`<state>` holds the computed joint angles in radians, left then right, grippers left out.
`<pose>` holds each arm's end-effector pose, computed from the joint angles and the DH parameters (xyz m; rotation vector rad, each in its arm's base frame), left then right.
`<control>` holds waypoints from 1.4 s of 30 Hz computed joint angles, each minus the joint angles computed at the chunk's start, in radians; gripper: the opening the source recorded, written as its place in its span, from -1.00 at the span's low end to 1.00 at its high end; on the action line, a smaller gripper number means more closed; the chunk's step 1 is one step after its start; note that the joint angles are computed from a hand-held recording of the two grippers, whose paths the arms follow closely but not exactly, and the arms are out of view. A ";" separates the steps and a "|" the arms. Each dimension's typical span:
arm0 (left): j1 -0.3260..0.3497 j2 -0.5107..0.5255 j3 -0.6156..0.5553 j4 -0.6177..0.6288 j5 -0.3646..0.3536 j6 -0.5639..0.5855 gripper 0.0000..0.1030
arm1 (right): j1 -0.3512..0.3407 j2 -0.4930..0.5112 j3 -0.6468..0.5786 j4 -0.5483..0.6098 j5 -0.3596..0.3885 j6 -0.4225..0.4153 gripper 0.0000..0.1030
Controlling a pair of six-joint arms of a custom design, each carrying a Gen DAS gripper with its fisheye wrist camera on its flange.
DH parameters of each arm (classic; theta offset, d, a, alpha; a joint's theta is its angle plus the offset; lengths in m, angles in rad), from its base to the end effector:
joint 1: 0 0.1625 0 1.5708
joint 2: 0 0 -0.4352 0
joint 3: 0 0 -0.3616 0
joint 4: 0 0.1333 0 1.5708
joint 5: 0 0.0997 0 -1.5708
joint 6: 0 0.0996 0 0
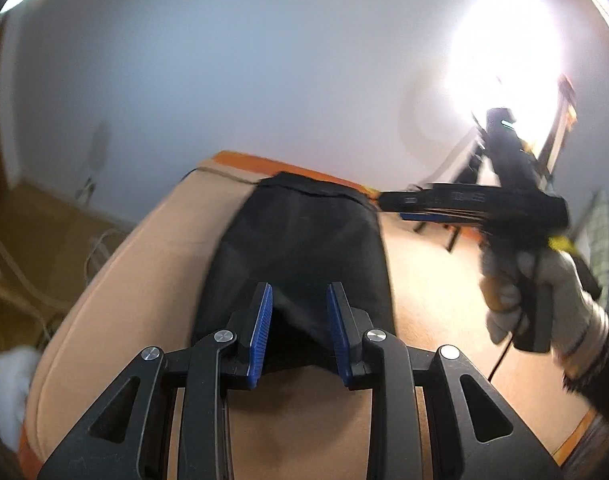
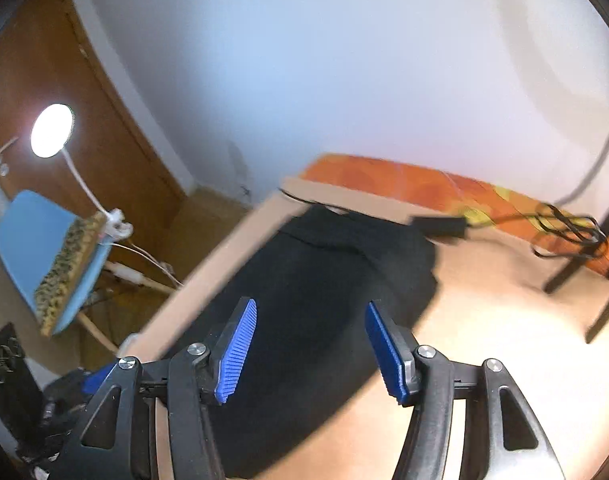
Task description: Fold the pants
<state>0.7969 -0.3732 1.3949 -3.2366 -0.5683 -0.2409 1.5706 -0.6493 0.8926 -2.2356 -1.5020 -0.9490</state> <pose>-0.3380 -0.6567 0.0297 0.1957 2.2782 -1.2548 0.1400 -0.8292 0.2886 1.3661 -2.6128 0.6074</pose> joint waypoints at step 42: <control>0.232 -0.059 -0.199 0.386 -0.366 -0.389 0.42 | -0.050 0.301 -0.582 0.431 -0.012 0.244 0.57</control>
<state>1.0287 -0.4320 1.1956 -2.8505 -0.9343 -0.6297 1.5207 -0.3479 0.3106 -1.8045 -1.5139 -0.7047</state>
